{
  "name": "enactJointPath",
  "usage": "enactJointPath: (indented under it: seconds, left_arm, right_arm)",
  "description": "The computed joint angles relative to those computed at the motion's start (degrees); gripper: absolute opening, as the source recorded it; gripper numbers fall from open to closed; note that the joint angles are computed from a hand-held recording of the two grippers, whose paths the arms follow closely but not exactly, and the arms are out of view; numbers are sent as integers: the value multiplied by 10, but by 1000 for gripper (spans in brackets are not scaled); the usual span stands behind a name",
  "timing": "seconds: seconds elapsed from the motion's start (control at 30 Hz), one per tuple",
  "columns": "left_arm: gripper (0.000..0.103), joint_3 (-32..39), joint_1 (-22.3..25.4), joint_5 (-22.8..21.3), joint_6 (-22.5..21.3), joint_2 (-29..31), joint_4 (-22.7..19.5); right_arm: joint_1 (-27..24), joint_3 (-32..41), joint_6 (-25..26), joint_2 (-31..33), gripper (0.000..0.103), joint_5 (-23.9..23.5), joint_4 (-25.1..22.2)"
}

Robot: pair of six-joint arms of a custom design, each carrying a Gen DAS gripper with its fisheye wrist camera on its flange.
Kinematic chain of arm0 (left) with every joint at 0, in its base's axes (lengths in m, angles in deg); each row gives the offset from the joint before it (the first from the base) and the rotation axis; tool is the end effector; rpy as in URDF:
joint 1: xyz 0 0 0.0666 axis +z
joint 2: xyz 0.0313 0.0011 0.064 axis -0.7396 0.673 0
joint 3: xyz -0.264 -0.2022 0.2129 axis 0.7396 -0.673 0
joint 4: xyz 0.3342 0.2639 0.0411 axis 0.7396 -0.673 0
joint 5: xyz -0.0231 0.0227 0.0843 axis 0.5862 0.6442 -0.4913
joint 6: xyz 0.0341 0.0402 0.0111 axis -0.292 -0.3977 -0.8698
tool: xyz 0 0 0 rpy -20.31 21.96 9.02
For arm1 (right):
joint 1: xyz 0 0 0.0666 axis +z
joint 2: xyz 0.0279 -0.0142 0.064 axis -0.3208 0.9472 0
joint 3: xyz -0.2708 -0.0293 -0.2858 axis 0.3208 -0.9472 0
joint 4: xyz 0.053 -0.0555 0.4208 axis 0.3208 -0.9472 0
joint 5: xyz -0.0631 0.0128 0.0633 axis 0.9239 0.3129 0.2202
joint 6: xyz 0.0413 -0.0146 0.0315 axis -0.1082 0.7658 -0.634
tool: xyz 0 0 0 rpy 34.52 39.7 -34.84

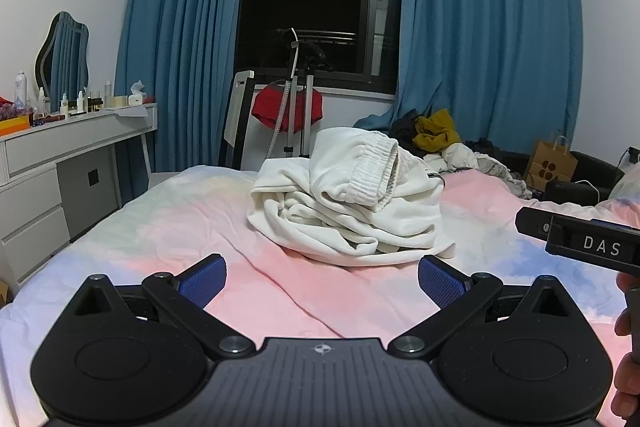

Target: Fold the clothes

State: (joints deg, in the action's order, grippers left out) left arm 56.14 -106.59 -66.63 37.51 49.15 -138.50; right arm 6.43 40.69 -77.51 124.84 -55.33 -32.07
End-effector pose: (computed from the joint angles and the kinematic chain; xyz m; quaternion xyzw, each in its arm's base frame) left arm 0.2395 -0.3332 0.5276 -0.1932 0.7921 0.1053 0.5693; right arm 0.4219 0.2015 0.4971 -0.1664 0.7671 0.2010 0.5861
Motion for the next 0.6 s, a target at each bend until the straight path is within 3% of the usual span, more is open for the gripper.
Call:
enactJointPath:
  seconds: [0.6]
  left_arm:
    - [103,-4,9,6,2,1,4]
  right_arm:
    - [-1,1,4,2,103,0,-3]
